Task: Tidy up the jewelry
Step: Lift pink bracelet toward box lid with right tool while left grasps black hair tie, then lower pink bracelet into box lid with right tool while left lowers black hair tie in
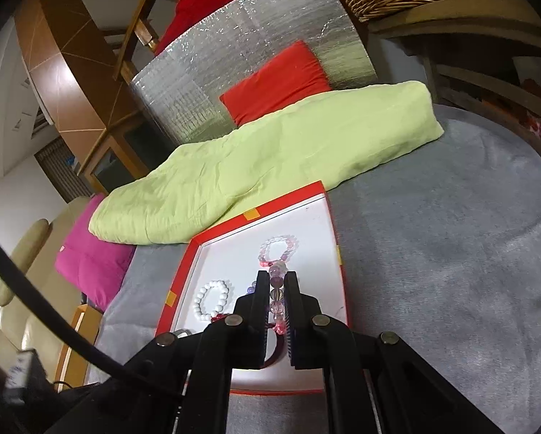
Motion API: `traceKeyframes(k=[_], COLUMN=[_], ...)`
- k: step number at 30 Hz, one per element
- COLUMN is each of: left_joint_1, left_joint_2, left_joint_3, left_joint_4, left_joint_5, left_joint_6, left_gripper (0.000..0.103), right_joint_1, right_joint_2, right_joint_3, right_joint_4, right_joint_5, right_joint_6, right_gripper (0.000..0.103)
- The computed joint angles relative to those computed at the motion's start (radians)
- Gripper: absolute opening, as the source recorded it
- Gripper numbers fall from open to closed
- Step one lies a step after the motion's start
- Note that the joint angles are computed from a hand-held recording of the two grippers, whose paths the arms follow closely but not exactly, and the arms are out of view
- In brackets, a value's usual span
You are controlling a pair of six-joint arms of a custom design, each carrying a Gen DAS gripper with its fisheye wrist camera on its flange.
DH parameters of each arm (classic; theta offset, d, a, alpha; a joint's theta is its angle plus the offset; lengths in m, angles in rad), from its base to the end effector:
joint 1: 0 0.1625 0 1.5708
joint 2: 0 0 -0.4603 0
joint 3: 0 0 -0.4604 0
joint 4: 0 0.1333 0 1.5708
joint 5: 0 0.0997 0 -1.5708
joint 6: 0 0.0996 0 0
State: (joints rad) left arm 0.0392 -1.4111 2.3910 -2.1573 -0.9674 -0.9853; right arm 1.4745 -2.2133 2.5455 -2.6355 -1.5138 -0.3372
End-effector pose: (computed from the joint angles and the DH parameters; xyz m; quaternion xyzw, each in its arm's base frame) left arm -0.3826 -0.2050 0.1206 0.3085 0.8860 -0.2200 0.2671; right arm 0.1095 -0.3120 0.3736 0.1223 -0.9253 0.3553 0.0510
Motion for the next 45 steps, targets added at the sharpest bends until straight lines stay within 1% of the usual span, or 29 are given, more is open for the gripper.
traceKeyframes(k=[4,7,8,9,13,14,15,20,25,28,32,35,37,39,41,45], left_joint_1=[0.04,0.045,0.039,0.038,0.037,0.038,0.037,0.032,0.007,-0.003,0.0,0.024,0.049,0.093,0.138,0.205], left_joint_2=[0.032,0.064,0.065,0.061,0.054,0.055,0.055,0.049,0.01,-0.017,-0.045,-0.048,-0.039,-0.023,-0.006,0.025], left_joint_3=[0.003,0.004,0.01,0.015,0.025,0.026,0.026,0.02,0.023,0.025,0.017,0.009,-0.004,-0.019,-0.05,-0.103], left_joint_4=[-0.005,-0.012,-0.022,-0.04,-0.075,-0.085,-0.086,-0.07,-0.081,-0.101,-0.091,-0.098,-0.087,-0.096,-0.061,-0.029], left_joint_5=[-0.045,-0.056,-0.046,-0.046,-0.052,-0.052,-0.052,-0.046,-0.015,0.018,0.085,0.119,0.13,0.13,0.124,0.154], left_joint_6=[0.001,0.019,0.023,0.033,0.053,0.064,0.068,0.066,0.065,0.058,0.035,0.022,0.028,0.042,0.033,0.062], left_gripper=[0.06,0.06,0.057,0.045,0.026,0.017,0.012,0.01,0.01,0.01,0.01,0.01,0.01,0.01,0.01,0.01], right_joint_1=[-0.017,-0.028,-0.03,-0.034,-0.038,-0.034,-0.031,-0.013,-0.004,0.0,0.001,-0.006,-0.003,0.003,-0.001,-0.005], right_joint_2=[-0.023,-0.033,-0.032,-0.035,-0.031,-0.026,-0.022,0.0,0.015,0.022,0.04,0.062,0.089,0.119,0.137,0.155], right_joint_3=[0.0,-0.001,-0.002,-0.002,-0.003,-0.003,-0.003,-0.002,-0.001,0.0,-0.003,-0.011,-0.023,-0.036,-0.042,-0.053], right_joint_4=[0.019,0.029,0.029,0.032,0.03,0.025,0.024,0.01,0.003,-0.002,-0.009,-0.013,-0.006,0.009,0.019,0.029], right_joint_5=[0.018,0.029,0.032,0.036,0.042,0.038,0.035,0.026,0.034,0.037,0.042,0.053,0.043,0.02,0.015,0.013], right_joint_6=[-0.005,-0.012,-0.011,-0.01,-0.007,-0.007,-0.006,0.006,0.01,0.014,0.022,0.038,0.049,0.061,0.07,0.07], right_gripper=[0.008,0.008,0.008,0.008,0.008,0.008,0.008,0.008,0.008,0.008,0.008,0.008,0.008,0.008,0.008,0.008])
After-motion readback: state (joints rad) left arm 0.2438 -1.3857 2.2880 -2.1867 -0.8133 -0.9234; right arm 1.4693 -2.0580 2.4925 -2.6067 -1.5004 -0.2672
